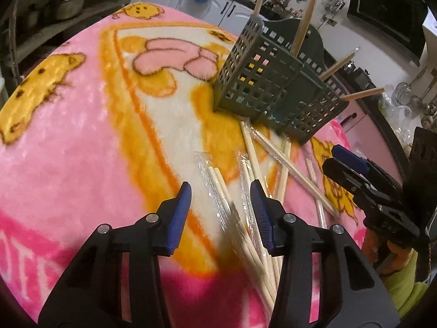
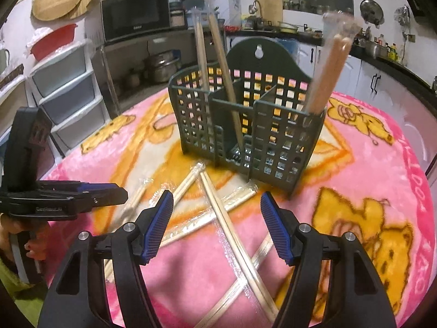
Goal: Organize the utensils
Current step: 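Lower both tools onto wrapped chopsticks beside the holder and close both grippers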
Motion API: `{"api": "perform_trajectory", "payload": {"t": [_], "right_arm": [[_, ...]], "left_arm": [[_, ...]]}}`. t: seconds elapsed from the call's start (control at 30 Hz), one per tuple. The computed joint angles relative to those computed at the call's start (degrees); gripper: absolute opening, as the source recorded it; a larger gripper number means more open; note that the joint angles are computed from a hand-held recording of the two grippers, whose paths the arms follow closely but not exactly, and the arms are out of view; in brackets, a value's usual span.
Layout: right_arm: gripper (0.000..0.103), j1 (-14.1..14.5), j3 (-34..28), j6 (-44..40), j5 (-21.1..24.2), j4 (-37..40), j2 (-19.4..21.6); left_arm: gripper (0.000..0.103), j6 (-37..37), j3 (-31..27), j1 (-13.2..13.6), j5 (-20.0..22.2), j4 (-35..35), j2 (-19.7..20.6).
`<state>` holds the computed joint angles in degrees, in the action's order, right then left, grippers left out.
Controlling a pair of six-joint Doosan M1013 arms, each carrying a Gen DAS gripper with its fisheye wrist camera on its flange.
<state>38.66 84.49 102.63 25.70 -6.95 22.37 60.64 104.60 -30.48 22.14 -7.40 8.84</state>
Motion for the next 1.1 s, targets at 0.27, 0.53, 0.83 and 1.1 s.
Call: {"api": "perform_trajectory", "payload": {"t": [0.27, 0.53, 0.83, 1.1], "right_arm": [[0.05, -0.3, -3.1, -2.3, 4.1, -0.3, 2.4], [0.042, -0.5, -6.6, -6.2, 8.0, 1.5, 4.7], [0.037, -0.4, -10.6, -12.7, 13.1, 5.9, 7.2], [0.035, -0.1, -13.4, -13.8, 16.6, 5.3, 9.4]], "left_arm": [[0.027, 2.8, -2.8, 0.6, 3.4, -2.9, 2.6], [0.018, 4.6, -5.3, 1.0, 6.2, -1.9, 4.3], [0.014, 9.6, -7.6, 2.6, 9.3, -6.8, 5.8], [0.014, 10.6, -9.5, 2.9, 11.6, -5.6, 6.8]]}}
